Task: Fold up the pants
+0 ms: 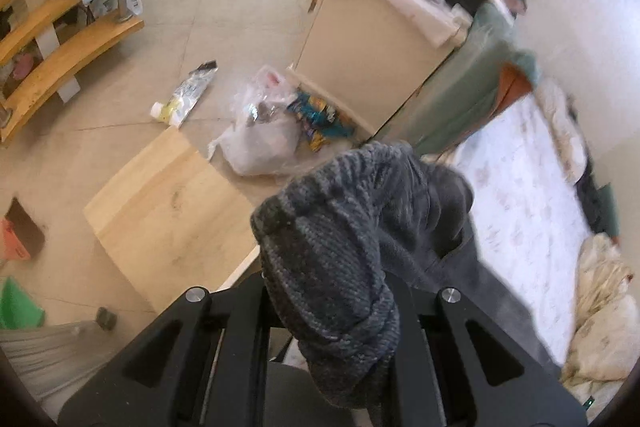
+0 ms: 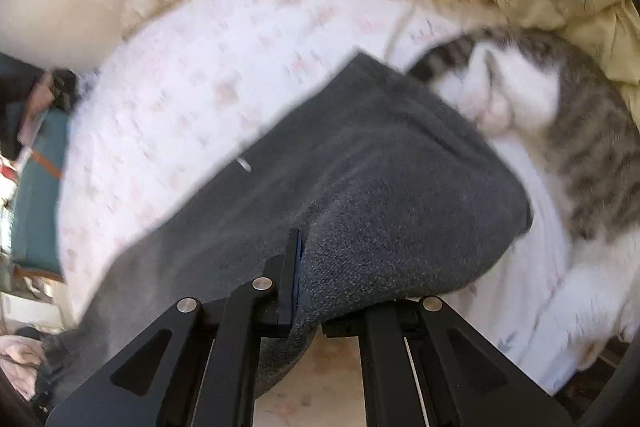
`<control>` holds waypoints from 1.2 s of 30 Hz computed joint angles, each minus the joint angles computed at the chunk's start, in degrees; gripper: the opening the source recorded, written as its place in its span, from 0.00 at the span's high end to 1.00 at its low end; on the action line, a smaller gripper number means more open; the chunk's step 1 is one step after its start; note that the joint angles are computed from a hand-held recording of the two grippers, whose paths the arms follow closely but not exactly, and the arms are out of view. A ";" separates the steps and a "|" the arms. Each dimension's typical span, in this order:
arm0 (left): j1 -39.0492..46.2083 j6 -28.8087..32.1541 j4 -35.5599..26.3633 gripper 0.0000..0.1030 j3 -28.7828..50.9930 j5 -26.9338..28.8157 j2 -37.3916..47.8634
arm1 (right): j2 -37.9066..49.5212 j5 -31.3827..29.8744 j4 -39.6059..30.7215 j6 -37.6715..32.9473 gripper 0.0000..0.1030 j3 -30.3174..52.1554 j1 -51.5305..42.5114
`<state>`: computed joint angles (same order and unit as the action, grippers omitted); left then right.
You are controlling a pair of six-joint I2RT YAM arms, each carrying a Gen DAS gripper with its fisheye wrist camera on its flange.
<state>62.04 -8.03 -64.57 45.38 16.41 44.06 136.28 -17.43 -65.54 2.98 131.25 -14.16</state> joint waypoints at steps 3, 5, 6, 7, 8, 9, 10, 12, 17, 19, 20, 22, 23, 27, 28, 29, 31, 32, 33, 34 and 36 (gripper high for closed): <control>-5.91 -3.70 1.64 0.92 -3.61 -3.89 -1.76 | 11.81 6.80 -13.51 -0.90 0.89 13.35 0.96; -9.46 -5.96 2.11 0.91 -5.07 -5.76 -3.80 | 13.30 12.56 -15.19 -4.20 0.72 14.89 1.89; -10.39 -6.37 2.10 0.91 -5.40 -5.76 -4.66 | 10.84 16.97 -12.92 -4.96 0.58 11.34 2.77; -10.80 -6.24 1.98 0.91 -5.48 -5.39 -5.65 | 7.09 25.72 -9.14 -6.66 0.37 5.80 4.61; -11.33 -6.12 1.93 0.91 -5.35 -5.61 -6.29 | 2.71 32.08 -3.81 -9.37 0.31 -1.17 6.12; -11.74 -6.14 1.70 0.91 -5.10 -5.69 -7.08 | -0.28 35.25 -0.45 -11.43 0.31 -5.65 7.05; -12.20 -6.41 1.39 0.91 -4.72 -5.58 -7.76 | -4.73 36.89 3.14 -13.27 0.31 -11.08 8.14; -13.40 -6.94 0.80 0.91 -4.04 -5.34 -9.14 | -10.40 27.16 3.47 -12.97 0.35 -15.01 8.87; -24.12 -12.65 1.15 0.91 -3.12 -10.93 -12.23 | -26.09 2.62 7.38 -11.52 0.67 -30.87 23.57; -31.86 -17.66 1.41 0.91 -3.16 -15.04 -12.98 | -27.84 -5.45 10.28 -5.18 0.90 -34.62 30.73; -33.94 -18.88 1.37 0.91 -3.09 -15.63 -13.18 | -27.59 -10.44 12.57 -1.55 0.94 -36.19 34.23; -39.52 -22.13 1.23 0.91 -2.60 -18.36 -13.75 | -25.77 -15.37 17.35 4.36 1.00 -38.58 42.03; -41.87 -23.73 1.19 0.91 -2.50 -19.83 -13.95 | -23.65 -15.68 18.90 5.86 1.00 -38.33 46.14; -47.30 -26.50 0.91 0.91 -1.88 -21.99 -14.65 | -16.76 -18.54 22.78 8.93 1.00 -37.26 56.19; -47.73 -26.76 0.89 0.91 -1.80 -21.74 -14.92 | -15.03 -19.74 22.50 8.89 1.00 -36.76 58.04; -48.52 -27.25 0.97 0.91 -1.69 -21.79 -15.36 | -12.98 -18.34 21.33 8.71 1.00 -35.65 59.75; -52.08 -29.12 0.98 0.91 -1.18 -23.57 -15.24 | -9.21 -14.85 19.08 9.93 1.00 -34.22 61.72; -54.73 -30.40 0.77 0.91 -0.84 -25.06 -14.88 | -9.75 -13.39 21.19 11.31 1.00 -36.42 62.05; -58.10 -32.43 0.68 0.91 -0.66 -27.16 -14.43 | -10.24 -13.45 21.36 12.17 1.00 -37.08 61.89; -60.69 -33.79 0.46 0.91 -0.10 -28.71 -13.85 | -10.58 -13.62 20.28 12.30 1.00 -36.93 61.58; -64.60 -36.21 0.02 0.91 1.16 -31.15 -12.51 | -12.91 -13.58 17.98 10.84 1.00 -37.24 59.57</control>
<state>-2.56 -44.23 -64.56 46.54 -14.73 31.55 123.36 -31.01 -47.56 13.82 94.01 45.40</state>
